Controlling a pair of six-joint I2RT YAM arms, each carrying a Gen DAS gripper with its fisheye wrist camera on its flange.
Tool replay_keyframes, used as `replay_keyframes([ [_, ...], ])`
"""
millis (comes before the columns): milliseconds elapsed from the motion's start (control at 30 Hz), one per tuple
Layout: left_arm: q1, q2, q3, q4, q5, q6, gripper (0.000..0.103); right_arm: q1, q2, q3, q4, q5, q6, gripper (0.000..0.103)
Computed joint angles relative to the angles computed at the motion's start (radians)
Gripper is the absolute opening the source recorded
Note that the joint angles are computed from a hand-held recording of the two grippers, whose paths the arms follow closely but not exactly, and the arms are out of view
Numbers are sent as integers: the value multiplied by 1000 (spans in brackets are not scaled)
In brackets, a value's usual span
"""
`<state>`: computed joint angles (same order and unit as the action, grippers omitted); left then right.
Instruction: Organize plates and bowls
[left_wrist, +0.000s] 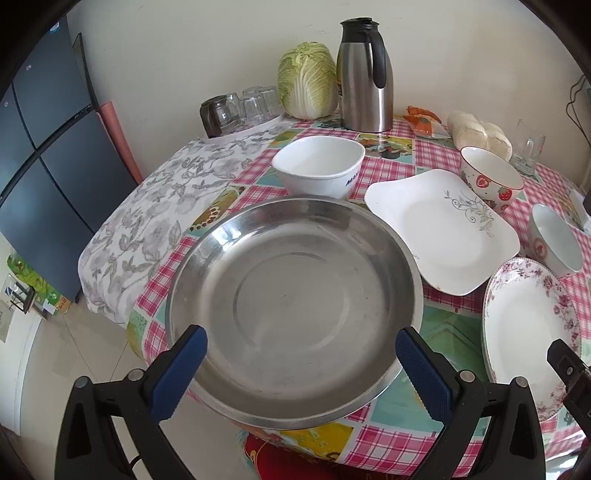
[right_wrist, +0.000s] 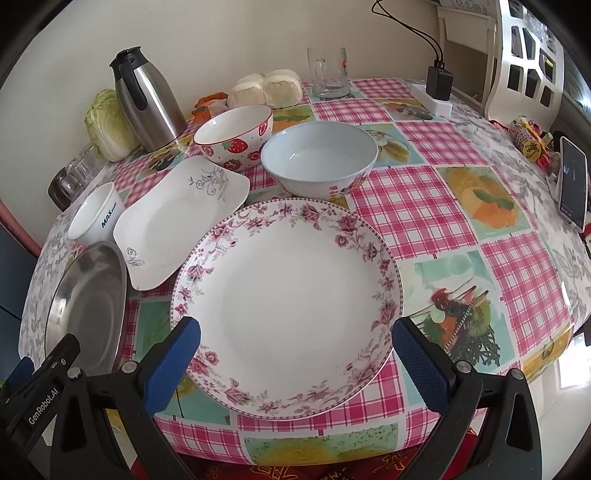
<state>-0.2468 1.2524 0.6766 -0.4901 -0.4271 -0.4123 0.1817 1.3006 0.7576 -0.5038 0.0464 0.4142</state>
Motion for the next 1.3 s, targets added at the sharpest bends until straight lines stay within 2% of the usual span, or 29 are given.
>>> replay_keyframes([
  [367,12,6,0,3,17,-8,103,7,20,8,-3,5,-3,103],
  [733,59,-13,-19,26,78,4,103,32,45,20,-2,40,5,103],
  [1133,135,-35,-44,51,172,23,103,103,80,48,-2,92,26,103],
  [1300,206,-38,-51,70,246,49,103,150,104,65,10,102,35,103],
])
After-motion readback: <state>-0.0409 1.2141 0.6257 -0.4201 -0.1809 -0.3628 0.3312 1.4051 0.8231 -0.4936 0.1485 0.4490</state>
